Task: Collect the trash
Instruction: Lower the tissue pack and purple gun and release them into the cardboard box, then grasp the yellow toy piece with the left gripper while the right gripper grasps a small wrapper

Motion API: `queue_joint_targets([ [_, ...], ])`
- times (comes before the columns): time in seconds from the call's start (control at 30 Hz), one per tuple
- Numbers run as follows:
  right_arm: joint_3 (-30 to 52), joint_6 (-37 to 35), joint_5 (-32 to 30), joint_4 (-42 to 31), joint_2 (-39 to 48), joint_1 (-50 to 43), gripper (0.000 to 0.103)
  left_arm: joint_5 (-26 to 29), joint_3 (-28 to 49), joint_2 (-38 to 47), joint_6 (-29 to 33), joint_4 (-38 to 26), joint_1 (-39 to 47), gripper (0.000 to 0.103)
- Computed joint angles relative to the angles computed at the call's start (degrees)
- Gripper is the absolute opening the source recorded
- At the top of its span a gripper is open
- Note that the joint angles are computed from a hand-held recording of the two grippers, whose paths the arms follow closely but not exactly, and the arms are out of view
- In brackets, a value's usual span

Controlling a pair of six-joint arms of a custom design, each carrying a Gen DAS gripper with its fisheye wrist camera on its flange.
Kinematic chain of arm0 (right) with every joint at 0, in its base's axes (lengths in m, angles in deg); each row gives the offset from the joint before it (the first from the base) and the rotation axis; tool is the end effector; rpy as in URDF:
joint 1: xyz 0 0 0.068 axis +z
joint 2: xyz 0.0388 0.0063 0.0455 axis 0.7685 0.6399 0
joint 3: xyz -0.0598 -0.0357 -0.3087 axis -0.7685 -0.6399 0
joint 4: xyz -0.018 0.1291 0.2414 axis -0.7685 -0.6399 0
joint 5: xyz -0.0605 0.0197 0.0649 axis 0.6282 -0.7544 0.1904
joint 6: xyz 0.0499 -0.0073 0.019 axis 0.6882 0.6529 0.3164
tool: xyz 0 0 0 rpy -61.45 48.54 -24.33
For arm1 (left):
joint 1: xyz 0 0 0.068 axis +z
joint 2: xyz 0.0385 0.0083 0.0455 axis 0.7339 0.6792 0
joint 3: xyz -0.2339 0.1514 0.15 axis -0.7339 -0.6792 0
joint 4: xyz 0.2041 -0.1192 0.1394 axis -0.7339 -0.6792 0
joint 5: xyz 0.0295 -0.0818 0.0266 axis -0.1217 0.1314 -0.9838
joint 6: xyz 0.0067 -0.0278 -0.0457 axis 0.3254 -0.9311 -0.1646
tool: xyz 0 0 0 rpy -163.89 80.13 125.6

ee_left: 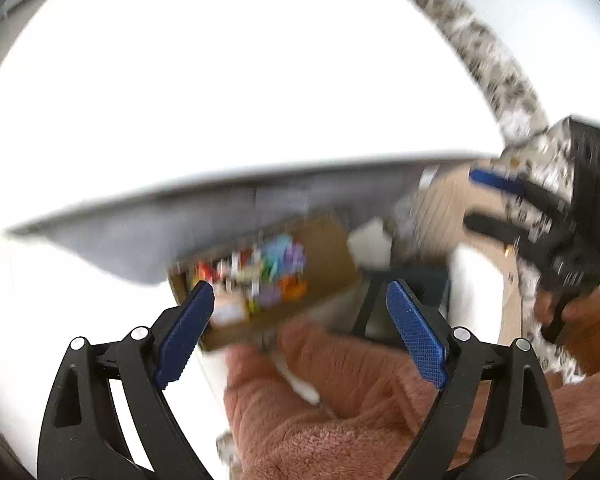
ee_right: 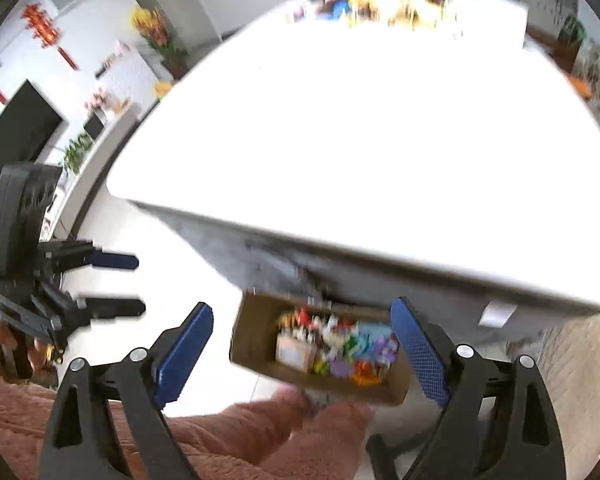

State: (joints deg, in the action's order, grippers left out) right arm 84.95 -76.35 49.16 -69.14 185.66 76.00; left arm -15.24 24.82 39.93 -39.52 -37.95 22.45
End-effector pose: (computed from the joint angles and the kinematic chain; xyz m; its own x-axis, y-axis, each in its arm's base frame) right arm 0.3162 0.1675 0.3838 -0.7054 -0.5650 -0.4280 -0.6953 0.6688 0.2630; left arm 0.1913 -0.0936 0.3798 -0.9293 -0.2455 -0.2758 -0.1315 0.9180 -0.3741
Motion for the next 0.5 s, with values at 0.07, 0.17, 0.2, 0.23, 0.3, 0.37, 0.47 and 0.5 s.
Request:
queue_joint_targets([
  [0.07, 4.9, 0.4, -0.5, -1.5, 1.0, -1.4, 0.089, -1.7, 7.1, 3.2, 2.1, -0.7, 3.5, 0.091],
  [0.17, 9.6, 2.1, -2.6, -2.3, 2.1, -3.7, 0.09, -4.4, 16.0, 9.8, 5.5, 1.3, 10.2, 0.091],
  [0.2, 10.4, 2.7, -2.7, -2.4, 2.1, -4.3, 0.09, -5.1, 18.2, 12.0, 6.2, 2.1, 11.5, 0.091],
  [0.23, 9.8, 3.0, -3.0, -1.8, 1.8, -4.7, 0.09, -6.2, 21.9, 16.1, 7.5, 3.8, 13.6, 0.091],
  [0.3, 8.9, 3.6, -3.0, -1.1, 0.8, -5.6, 0.091, -6.1, 28.2, 23.1, 10.2, 5.1, 16.4, 0.091],
  [0.37, 8.0, 4.1, -2.8, -0.9, 0.1, -6.6, 0.091, -3.5, 36.6, 32.6, 13.3, 5.6, 19.9, 0.091],
  [0.47, 5.1, 5.0, -3.3, -0.1, -1.3, -9.5, 0.091, -3.8, 49.0, 44.9, 14.4, 6.0, 21.7, 0.091],
  [0.5, 4.7, 5.5, -3.5, -0.1, -1.7, -10.2, 0.091, -4.2, 55.6, 49.7, 15.2, 4.3, 22.2, 0.091],
])
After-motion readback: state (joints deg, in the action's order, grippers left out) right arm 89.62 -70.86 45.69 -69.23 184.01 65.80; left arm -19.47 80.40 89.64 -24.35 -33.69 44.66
